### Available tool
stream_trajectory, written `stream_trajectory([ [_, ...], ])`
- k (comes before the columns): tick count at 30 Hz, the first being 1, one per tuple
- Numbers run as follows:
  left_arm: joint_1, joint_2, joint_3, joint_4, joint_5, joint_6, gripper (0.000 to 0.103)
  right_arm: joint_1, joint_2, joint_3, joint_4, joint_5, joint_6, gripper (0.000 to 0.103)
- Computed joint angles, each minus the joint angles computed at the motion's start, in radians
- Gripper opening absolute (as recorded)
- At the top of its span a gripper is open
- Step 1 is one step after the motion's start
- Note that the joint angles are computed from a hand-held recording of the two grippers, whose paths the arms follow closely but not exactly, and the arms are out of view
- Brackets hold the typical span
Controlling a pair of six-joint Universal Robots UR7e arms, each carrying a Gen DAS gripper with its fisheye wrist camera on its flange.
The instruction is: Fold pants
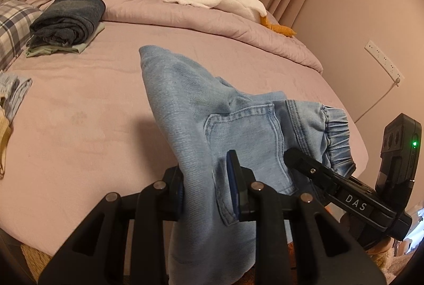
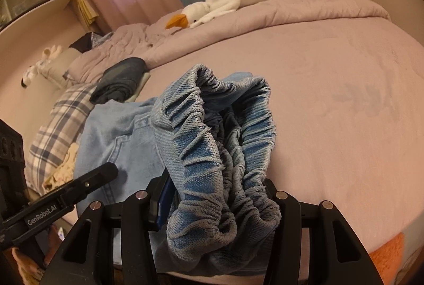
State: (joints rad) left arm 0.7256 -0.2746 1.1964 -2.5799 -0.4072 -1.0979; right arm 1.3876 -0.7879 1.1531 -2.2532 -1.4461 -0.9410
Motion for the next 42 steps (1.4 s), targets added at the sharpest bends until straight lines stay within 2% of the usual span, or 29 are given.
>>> stream_trajectory([
  [8,0.018,0.001,-0.035,0.018,0.029,0.043,0.024,0.019,0.024,-0.017,-0.030,0.000,0.001,0.052],
  [14,0.043,0.010,-0.071,-0.031,0.024,0.132,0.024,0.029,0.047,-0.044,-0.034,-0.001,0.012,0.052],
  [20,0.069,0.022,-0.120,0.003,0.018,0.158,0.024,0.040,0.082,-0.081,-0.044,-0.014,0.032,0.052],
  [30,0.118,0.051,-0.190,0.016,-0.042,0.208,0.024,0.048,0.143,-0.160,-0.021,-0.063,0.071,0.052],
  [34,0.140,0.067,-0.219,0.021,-0.085,0.210,0.024,0.046,0.158,-0.179,-0.018,-0.091,0.089,0.052],
  [38,0.163,0.065,-0.210,-0.026,-0.146,0.215,0.024,0.046,0.171,-0.187,-0.030,-0.129,0.099,0.052],
  [42,0.178,0.069,-0.219,0.004,-0.176,0.192,0.024,0.045,0.195,-0.226,0.005,-0.159,0.113,0.052],
])
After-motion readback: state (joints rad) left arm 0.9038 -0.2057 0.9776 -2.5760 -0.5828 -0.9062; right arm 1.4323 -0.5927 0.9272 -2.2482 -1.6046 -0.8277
